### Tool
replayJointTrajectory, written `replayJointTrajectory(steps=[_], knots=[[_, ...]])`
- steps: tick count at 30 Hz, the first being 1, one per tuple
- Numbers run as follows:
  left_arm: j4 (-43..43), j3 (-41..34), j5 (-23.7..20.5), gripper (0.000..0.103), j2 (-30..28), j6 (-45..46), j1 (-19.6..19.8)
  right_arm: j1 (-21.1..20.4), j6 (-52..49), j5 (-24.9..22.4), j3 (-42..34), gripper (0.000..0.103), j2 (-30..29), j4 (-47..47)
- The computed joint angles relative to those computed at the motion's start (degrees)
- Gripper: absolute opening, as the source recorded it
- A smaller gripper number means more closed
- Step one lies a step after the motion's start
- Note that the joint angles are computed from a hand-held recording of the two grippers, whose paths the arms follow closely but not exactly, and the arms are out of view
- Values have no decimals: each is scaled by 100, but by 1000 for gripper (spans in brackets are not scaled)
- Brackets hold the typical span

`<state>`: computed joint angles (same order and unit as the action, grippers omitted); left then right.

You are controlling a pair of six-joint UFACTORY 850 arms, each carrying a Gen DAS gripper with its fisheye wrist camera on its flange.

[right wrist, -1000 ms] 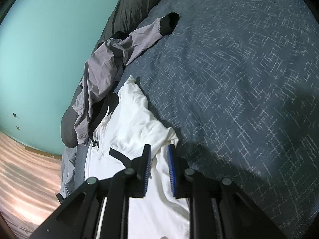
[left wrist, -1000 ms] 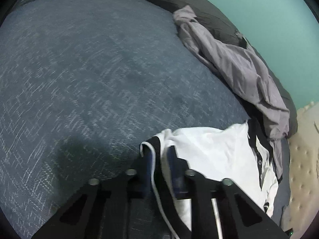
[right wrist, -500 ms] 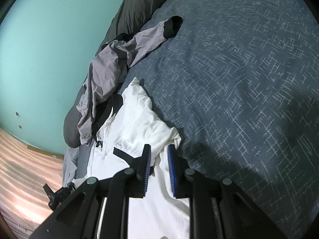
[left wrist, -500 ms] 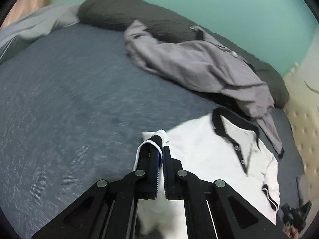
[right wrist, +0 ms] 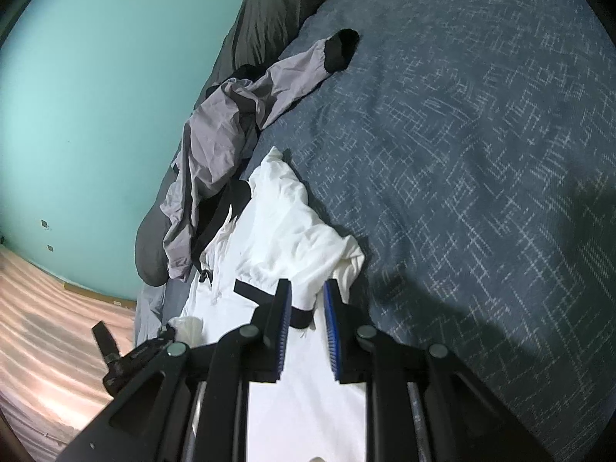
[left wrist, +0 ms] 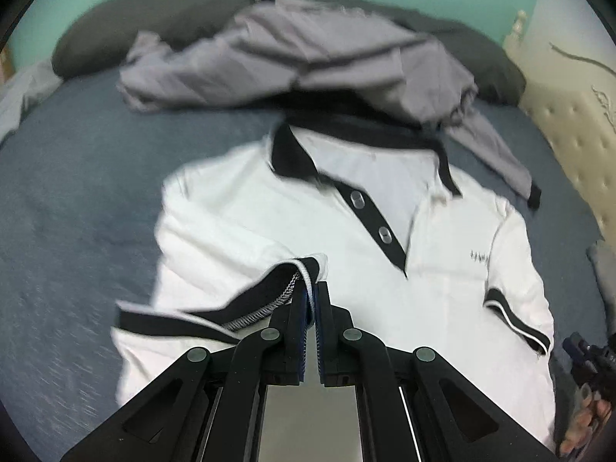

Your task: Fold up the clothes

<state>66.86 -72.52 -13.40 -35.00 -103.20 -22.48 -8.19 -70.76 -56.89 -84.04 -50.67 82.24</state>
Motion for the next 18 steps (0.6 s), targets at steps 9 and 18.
replayJointTrajectory(steps=[9, 18], knots=[[1938, 905, 109, 15, 822, -1952, 83, -48, -21, -28, 36, 17, 1, 65], [4657, 2167, -15, 50, 1518, -4726, 589, -20, -112, 6, 152, 17, 107, 149]])
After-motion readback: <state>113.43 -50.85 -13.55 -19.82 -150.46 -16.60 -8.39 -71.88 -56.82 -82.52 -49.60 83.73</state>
